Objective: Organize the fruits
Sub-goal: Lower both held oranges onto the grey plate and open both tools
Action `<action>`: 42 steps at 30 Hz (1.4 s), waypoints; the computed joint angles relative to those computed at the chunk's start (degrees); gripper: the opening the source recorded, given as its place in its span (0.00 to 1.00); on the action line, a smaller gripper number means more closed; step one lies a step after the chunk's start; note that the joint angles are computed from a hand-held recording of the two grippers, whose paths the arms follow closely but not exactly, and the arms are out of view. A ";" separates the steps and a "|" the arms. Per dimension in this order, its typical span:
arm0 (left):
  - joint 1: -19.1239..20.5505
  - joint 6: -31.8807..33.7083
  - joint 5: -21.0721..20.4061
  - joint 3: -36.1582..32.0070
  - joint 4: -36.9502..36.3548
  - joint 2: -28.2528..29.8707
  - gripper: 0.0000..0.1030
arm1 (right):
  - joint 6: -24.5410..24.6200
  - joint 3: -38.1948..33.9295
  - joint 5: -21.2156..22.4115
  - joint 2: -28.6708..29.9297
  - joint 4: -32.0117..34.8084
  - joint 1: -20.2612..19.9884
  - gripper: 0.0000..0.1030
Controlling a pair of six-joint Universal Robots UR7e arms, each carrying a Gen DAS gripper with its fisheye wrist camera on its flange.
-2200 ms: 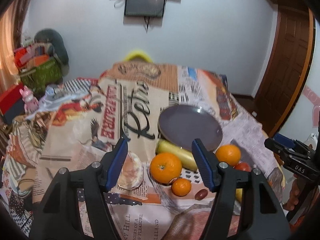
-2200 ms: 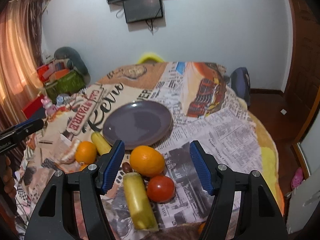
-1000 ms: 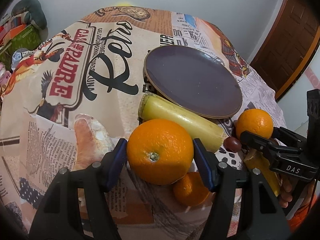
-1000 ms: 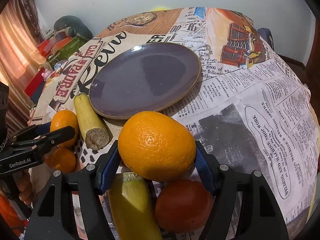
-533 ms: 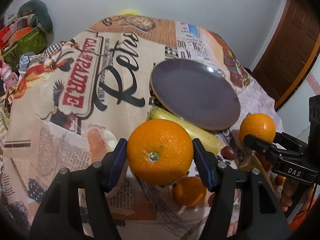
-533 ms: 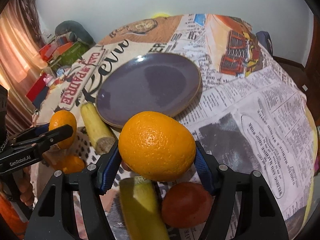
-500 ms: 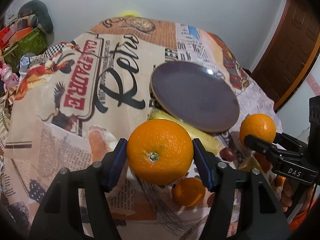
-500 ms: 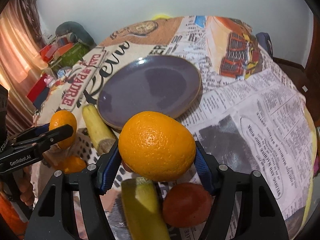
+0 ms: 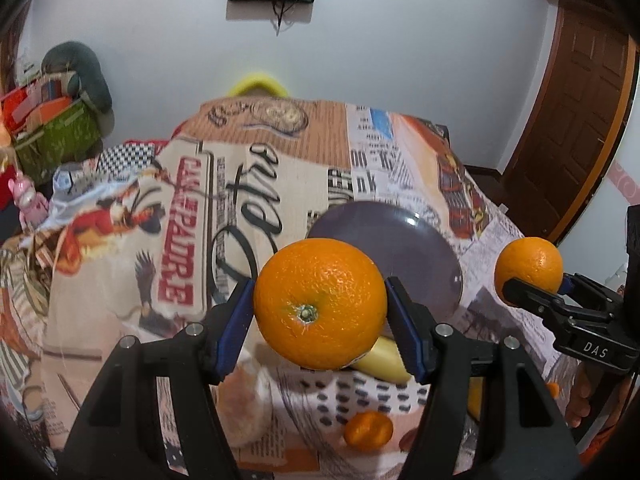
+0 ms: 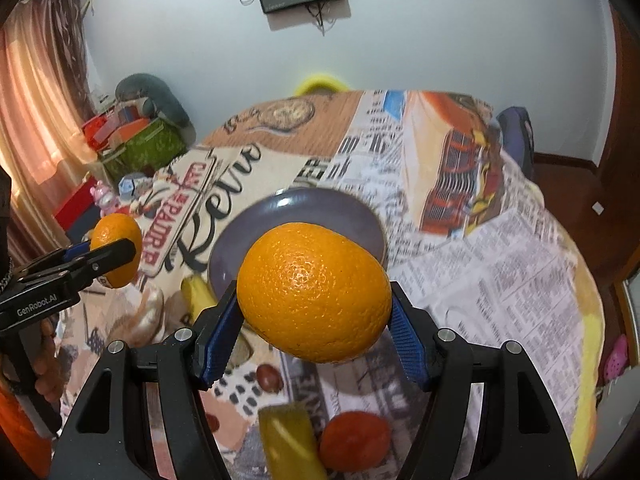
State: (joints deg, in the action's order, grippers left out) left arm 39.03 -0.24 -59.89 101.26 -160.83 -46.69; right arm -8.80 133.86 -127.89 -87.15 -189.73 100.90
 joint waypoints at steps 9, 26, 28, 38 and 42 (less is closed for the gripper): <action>0.47 0.36 -0.14 -5.22 0.73 3.87 0.62 | -3.39 -3.36 0.26 1.45 -3.30 -0.33 0.64; 3.11 2.38 -0.28 -16.14 6.50 12.65 0.62 | -7.16 -9.01 2.71 6.63 -2.13 -5.29 0.64; 3.61 2.13 -0.79 -17.66 7.91 13.64 0.62 | -7.06 -9.72 2.93 7.26 -1.66 -5.94 0.64; 5.60 1.12 -3.28 -25.67 15.93 18.86 0.62 | -6.31 -13.09 4.94 9.57 4.67 -8.92 0.64; 5.84 1.27 -3.01 -26.86 16.83 19.84 0.62 | -5.24 -14.18 4.66 10.14 8.08 -9.63 0.64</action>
